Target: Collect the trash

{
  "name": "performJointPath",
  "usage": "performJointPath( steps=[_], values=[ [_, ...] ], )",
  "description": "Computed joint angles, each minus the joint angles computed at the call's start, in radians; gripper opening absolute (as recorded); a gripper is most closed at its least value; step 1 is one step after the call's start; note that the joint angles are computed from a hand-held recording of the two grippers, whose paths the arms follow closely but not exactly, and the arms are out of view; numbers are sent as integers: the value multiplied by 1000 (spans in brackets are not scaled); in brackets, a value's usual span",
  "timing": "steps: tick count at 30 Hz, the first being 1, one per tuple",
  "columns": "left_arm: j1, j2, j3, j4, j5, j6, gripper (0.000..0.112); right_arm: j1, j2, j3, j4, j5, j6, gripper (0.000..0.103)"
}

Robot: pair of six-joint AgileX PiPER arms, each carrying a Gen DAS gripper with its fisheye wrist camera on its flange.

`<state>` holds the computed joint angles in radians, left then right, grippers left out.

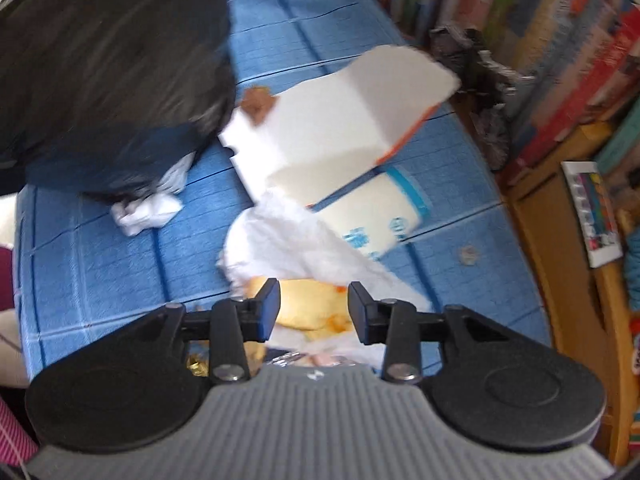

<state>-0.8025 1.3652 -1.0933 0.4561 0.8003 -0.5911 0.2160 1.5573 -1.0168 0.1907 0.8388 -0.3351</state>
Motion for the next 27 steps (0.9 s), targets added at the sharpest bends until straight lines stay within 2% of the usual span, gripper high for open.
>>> performJointPath(
  steps=[4,7,9,10,11,14,20,27],
  values=[
    [0,2,0,0,1,-2,35,61,64,-12,-6,-19,39,55],
    [0,1,3,0,-2,2,35,111,116,-19,-81,-49,116,54],
    [-1,-1,6,-1,-4,6,35,116,149,-31,-102,-44,168,49],
    [0,-2,7,-3,-5,9,35,114,160,-40,-104,-34,191,39],
    [2,-5,9,-7,-6,12,35,115,161,-45,-116,-27,215,24],
    [5,-11,12,-17,-9,22,35,104,126,-48,-122,-26,245,12],
    [8,-19,9,-22,-9,24,35,23,17,-111,-33,66,240,10],
    [4,2,-9,-18,4,14,35,-79,-84,-300,148,185,177,10]
  ],
)
